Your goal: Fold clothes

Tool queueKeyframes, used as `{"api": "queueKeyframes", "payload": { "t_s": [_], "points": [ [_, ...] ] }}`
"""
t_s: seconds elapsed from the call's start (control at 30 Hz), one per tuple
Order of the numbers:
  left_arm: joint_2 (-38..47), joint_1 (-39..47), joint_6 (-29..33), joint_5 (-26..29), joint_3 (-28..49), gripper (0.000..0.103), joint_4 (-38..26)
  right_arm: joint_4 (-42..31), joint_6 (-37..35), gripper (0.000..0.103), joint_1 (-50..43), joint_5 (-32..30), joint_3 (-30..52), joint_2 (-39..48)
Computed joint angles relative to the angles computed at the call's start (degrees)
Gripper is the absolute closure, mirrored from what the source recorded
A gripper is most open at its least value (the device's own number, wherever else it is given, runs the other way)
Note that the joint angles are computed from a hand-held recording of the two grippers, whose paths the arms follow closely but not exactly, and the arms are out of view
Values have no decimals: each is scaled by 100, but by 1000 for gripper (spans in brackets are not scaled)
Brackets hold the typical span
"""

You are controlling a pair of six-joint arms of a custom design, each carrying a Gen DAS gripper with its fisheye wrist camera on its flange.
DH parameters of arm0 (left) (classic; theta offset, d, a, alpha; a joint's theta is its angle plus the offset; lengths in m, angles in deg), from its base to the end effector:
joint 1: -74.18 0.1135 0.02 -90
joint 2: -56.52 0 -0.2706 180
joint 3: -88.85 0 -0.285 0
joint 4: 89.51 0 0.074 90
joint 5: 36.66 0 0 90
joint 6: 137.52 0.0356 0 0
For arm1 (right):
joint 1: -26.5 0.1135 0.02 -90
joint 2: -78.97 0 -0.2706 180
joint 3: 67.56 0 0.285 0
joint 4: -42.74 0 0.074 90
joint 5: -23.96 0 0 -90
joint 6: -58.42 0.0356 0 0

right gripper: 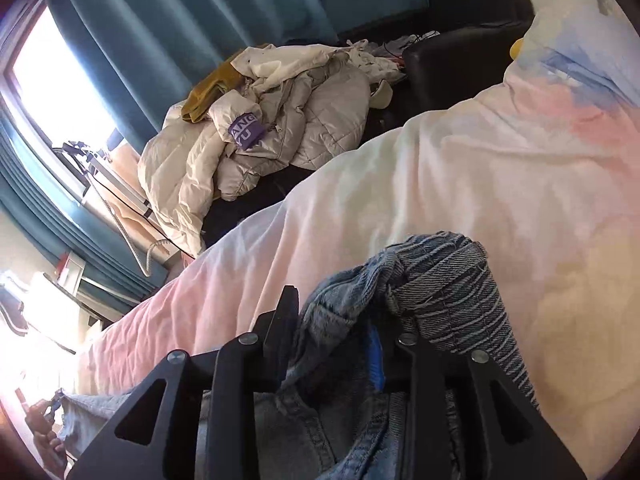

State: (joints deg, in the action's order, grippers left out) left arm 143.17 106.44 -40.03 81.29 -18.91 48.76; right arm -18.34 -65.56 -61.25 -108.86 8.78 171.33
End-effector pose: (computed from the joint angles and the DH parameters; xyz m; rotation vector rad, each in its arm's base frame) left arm 0.2956 0.1668 0.2251 -0.3388 2.3944 -0.3148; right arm 0.0370 -0.3262 0.2076 0.9805 2.1668 0.2190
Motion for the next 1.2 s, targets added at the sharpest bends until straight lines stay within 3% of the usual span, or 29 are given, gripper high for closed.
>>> {"api": "queueKeyframes", "payload": {
  "t_s": [0.03, 0.17, 0.27, 0.37, 0.5, 0.6, 0.77, 0.93, 1.0, 1.07, 1.13, 1.17, 1.2],
  "points": [
    [-253, 180, 134, 246, -148, 56, -177, -292, -214, 63, -163, -95, 35, -110],
    [-924, 1075, 914, 1171, -567, 56, -1199, -1549, -1314, 62, -827, -319, 165, -446],
    [-763, 1812, 1510, 1545, -584, 56, -2143, -2518, -2257, 61, -1364, -350, 283, -598],
    [-124, 2396, 2010, 1574, -309, 56, -2942, -3266, -3084, 60, -1881, -263, 328, -563],
    [876, 2713, 2507, 1352, 86, 56, -3571, -3796, -3772, 44, -2455, 37, 144, -301],
    [1263, 2769, 2472, 1420, 65, 56, -3436, -3784, -3853, 30, -2670, 280, -87, 30],
    [1816, 2465, 2172, 1852, 0, 56, -2946, -3039, -3065, 28, -2534, 523, -513, 767],
    [1779, 1914, 1678, 1920, -132, 56, -2111, -2254, -2306, 28, -2385, -183, -712, 1066],
    [1586, 1721, 1491, 1861, -267, 62, -1755, -1941, -1942, 28, -2237, -346, -776, 1106],
    [1361, 1551, 1238, 1717, -468, 75, -1341, -1615, -1581, 29, -2130, -447, -912, 1044],
    [1093, 1449, 995, 1607, -657, 83, -1042, -1384, -1370, 35, -2099, -593, -1063, 891],
    [957, 1448, 907, 1625, -735, 88, -960, -1254, -1330, 48, -2102, -595, -1172, 711],
    [834, 1454, 822, 1646, -797, 89, -906, -1130, -1292, 54, -2106, -595, -1278, 530]
  ]
}}
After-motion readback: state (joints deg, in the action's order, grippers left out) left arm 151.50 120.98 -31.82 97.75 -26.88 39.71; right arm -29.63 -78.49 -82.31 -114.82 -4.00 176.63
